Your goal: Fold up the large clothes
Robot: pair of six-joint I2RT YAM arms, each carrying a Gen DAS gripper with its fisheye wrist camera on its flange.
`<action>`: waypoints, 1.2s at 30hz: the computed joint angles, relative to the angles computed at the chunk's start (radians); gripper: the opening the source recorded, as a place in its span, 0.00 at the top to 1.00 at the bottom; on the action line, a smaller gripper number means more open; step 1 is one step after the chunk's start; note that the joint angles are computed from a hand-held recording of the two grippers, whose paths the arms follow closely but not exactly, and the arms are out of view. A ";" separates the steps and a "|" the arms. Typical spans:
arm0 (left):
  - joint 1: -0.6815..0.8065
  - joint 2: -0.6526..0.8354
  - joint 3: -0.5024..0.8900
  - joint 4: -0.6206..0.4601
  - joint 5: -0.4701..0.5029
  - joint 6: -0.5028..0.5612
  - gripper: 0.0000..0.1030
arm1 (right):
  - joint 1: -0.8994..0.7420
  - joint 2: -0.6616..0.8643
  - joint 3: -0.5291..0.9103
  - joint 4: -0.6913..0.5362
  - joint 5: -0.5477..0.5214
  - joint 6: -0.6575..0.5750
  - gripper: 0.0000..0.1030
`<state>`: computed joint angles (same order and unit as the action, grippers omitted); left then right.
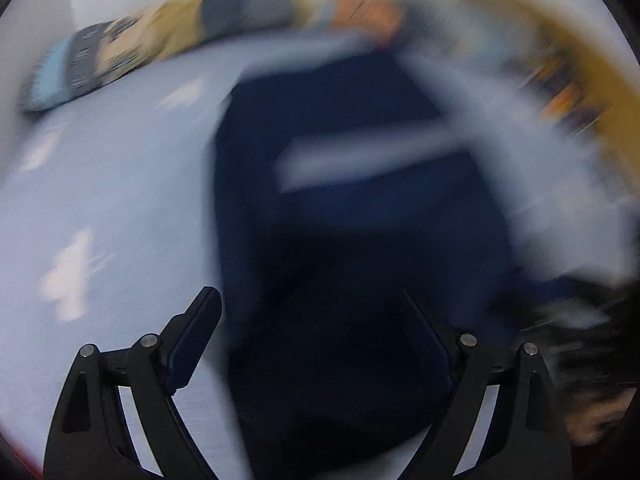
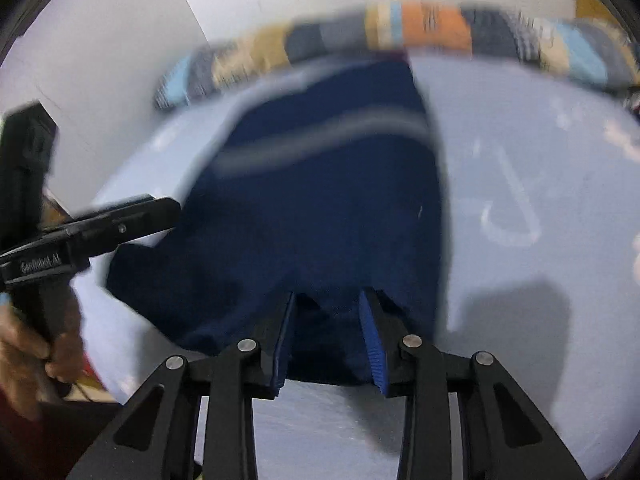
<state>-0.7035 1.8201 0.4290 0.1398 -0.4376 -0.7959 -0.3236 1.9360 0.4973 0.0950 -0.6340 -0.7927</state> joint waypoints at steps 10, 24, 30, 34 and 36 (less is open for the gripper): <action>0.051 -0.333 -0.190 0.147 -0.062 -0.110 0.10 | -0.032 -0.088 0.270 -0.551 -0.099 -0.130 0.64; -0.021 -0.107 0.082 0.055 -0.246 -0.100 0.10 | 0.039 0.099 0.516 -0.458 -0.105 0.178 0.56; -0.028 -0.011 0.187 0.009 -0.242 -0.077 0.10 | 0.081 0.058 0.461 -0.427 -0.055 0.123 0.52; -0.046 0.042 0.235 -0.040 -0.246 -0.084 0.10 | 0.086 0.045 0.443 -0.417 -0.037 0.093 0.52; -0.053 0.064 0.254 -0.059 -0.248 -0.090 0.10 | 0.088 0.049 0.445 -0.413 -0.034 0.095 0.52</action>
